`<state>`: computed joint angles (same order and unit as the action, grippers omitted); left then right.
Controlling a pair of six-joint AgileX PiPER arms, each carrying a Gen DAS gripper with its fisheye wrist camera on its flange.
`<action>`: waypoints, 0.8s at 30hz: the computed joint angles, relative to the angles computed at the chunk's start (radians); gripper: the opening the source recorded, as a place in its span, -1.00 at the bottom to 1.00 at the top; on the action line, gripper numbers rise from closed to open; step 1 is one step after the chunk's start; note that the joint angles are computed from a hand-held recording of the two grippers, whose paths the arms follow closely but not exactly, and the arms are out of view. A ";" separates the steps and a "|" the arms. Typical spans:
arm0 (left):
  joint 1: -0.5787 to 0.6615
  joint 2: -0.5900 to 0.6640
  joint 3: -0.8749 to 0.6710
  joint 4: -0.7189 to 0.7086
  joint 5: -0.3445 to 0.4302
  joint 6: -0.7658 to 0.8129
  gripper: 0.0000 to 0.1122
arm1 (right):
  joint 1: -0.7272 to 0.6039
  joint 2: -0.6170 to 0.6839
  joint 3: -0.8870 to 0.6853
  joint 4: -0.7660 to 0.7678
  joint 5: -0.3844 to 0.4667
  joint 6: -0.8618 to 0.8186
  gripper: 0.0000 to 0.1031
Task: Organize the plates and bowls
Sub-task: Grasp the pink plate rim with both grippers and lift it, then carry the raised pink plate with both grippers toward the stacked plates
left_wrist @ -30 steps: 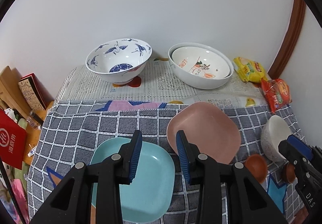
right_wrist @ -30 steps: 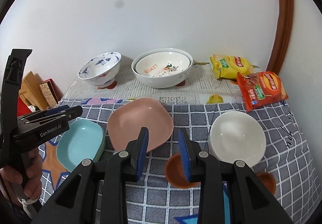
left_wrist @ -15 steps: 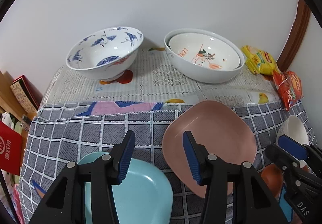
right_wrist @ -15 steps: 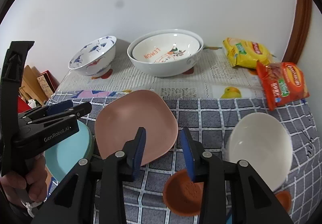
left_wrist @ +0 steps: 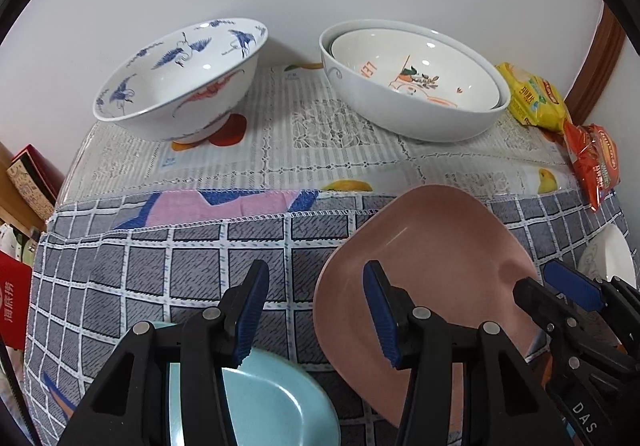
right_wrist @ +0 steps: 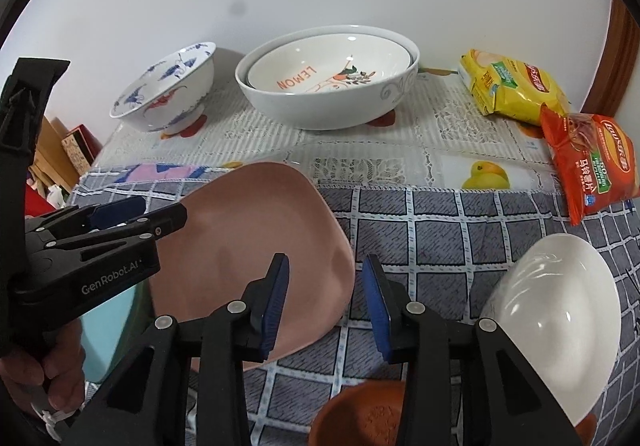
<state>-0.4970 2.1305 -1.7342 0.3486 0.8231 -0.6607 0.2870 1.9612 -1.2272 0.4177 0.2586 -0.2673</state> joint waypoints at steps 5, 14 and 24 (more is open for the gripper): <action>0.004 0.031 -0.021 -0.011 -0.008 0.018 -0.22 | -0.003 0.037 -0.035 0.000 0.014 0.003 -0.35; 0.013 0.066 -0.046 -0.054 -0.028 0.057 -0.65 | 0.023 0.103 -0.097 -0.256 0.034 0.247 -0.73; -0.002 -0.031 0.029 -0.036 -0.060 0.037 -0.68 | 0.017 0.007 0.009 -0.219 -0.056 0.243 -0.85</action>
